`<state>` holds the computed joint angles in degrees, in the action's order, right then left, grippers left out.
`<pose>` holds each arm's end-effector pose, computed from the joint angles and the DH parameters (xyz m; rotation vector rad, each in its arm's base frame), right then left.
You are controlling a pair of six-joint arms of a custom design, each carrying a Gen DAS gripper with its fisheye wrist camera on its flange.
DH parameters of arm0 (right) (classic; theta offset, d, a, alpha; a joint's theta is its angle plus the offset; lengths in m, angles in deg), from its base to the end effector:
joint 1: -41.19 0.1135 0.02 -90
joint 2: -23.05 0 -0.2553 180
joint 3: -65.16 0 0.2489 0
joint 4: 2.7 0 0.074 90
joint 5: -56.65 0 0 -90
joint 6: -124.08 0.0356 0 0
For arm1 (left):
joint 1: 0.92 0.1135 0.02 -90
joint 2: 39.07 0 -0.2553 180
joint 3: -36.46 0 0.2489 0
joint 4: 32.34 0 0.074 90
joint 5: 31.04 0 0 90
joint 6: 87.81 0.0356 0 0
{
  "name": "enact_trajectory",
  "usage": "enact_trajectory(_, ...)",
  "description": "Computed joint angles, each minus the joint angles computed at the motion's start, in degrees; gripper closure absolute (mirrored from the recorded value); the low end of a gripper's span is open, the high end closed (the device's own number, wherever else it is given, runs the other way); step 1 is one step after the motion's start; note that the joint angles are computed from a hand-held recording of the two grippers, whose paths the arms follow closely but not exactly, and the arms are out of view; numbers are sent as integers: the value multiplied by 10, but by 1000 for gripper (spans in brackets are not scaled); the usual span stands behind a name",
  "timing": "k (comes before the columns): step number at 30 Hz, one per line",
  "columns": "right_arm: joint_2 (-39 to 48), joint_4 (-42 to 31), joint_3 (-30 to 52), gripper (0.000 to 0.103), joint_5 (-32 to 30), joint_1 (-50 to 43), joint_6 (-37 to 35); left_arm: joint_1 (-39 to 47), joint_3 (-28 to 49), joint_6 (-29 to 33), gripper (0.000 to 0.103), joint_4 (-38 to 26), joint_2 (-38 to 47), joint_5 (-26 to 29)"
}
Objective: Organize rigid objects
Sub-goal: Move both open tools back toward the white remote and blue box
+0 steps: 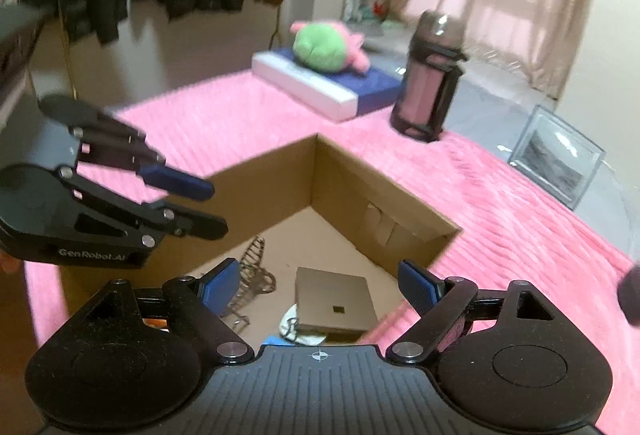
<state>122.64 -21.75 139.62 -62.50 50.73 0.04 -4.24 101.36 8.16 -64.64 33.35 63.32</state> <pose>0.3553 0.0773 0.1863 -1.0587 1.9861 0.3678 0.2731 -0.0186 0.2542 0.2235 2.2531 -0.0616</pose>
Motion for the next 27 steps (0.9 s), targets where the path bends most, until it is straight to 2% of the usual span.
enact_trajectory(6, -131, 3, -121, 20, -71, -73, 20, -84, -45, -68, 75, -31, -101, -54)
enact_trajectory(7, -156, 7, -146, 20, -82, -90, 18, -103, -53, -84, 72, -35, -120, -68)
enact_trajectory(10, -220, 4, -206, 20, -116, -142, -7, -163, -77, -133, 70, -47, -170, -110)
enact_trajectory(14, -281, -24, -273, 20, -185, -240, -63, -268, -100, -197, 67, -63, -216, -197)
enact_trajectory(19, -293, -74, -316, 20, -255, -365, -134, -393, -112, -281, 62, -68, -224, -283)
enact_trajectory(24, -249, -146, -314, 20, -302, -497, -240, -499, -116, -349, 57, -49, -191, -350)
enact_trajectory(25, -226, -183, -300, 20, -314, -535, -283, -517, -115, -361, 56, -42, -178, -360)
enact_trajectory(27, -202, -218, -286, 20, -324, -578, -320, -541, -116, -382, 55, -23, -153, -368)
